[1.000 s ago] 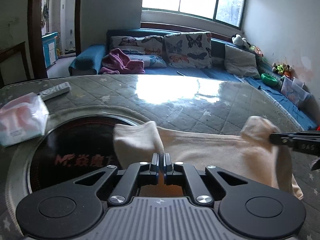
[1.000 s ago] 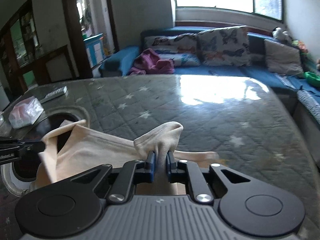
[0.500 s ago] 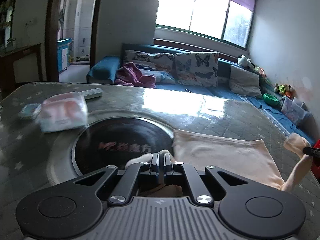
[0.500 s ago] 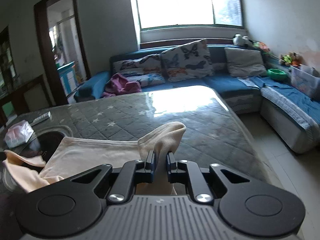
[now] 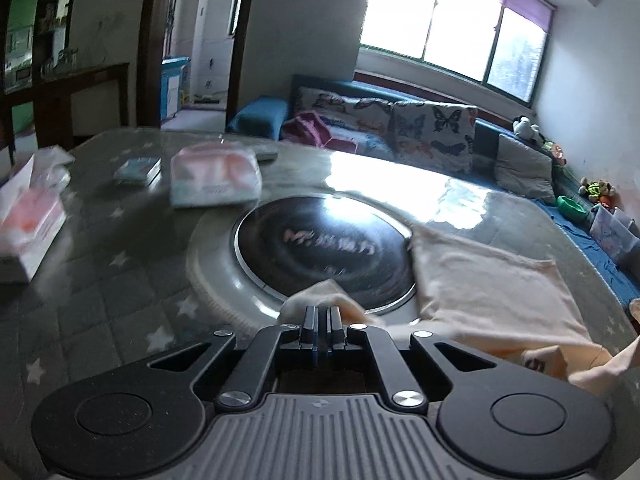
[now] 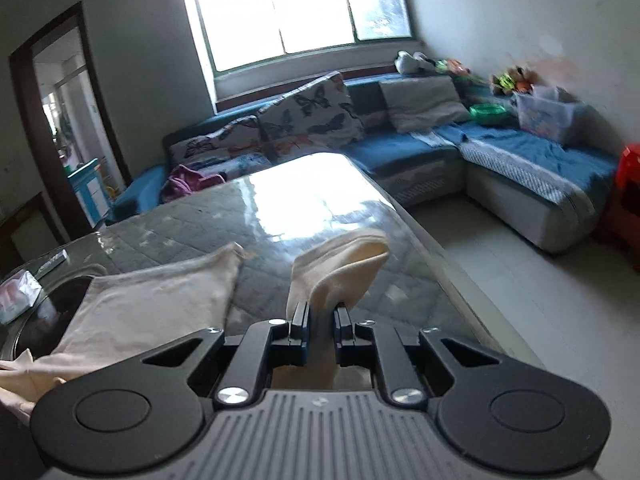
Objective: Fold clothes
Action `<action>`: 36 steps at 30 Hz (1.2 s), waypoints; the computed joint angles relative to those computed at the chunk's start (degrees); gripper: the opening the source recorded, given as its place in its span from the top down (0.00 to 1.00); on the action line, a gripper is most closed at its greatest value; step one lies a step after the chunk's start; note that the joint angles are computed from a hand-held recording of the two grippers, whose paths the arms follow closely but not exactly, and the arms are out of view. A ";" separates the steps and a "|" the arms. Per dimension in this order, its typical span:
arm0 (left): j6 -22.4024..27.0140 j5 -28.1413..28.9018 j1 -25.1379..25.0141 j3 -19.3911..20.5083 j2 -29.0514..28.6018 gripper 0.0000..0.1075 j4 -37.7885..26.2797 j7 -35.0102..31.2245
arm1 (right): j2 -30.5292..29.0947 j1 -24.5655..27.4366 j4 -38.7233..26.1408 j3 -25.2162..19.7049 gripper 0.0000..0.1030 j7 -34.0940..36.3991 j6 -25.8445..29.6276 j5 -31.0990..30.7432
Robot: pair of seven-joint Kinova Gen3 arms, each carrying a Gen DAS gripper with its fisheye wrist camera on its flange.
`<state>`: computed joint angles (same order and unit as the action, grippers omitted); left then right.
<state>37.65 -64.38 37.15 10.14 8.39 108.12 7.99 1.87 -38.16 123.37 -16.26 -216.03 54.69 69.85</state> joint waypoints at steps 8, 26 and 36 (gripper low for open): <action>0.82 2.11 -0.58 0.60 -1.24 0.96 2.07 -2.01 | -1.37 -1.12 3.10 -1.53 0.80 -3.03 1.48 -5.13; -13.13 8.04 3.22 -0.33 4.45 0.61 -5.87 -20.40 | -3.21 1.66 6.35 -0.74 0.72 -4.76 2.24 -8.81; -17.91 19.49 2.54 0.74 8.75 0.63 -10.42 -37.62 | -0.86 3.58 6.38 0.29 0.90 -1.31 -2.34 -6.57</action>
<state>19.74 -44.89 39.70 10.89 17.14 97.70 -29.63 1.01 -34.58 129.75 -15.97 -217.34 52.35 63.28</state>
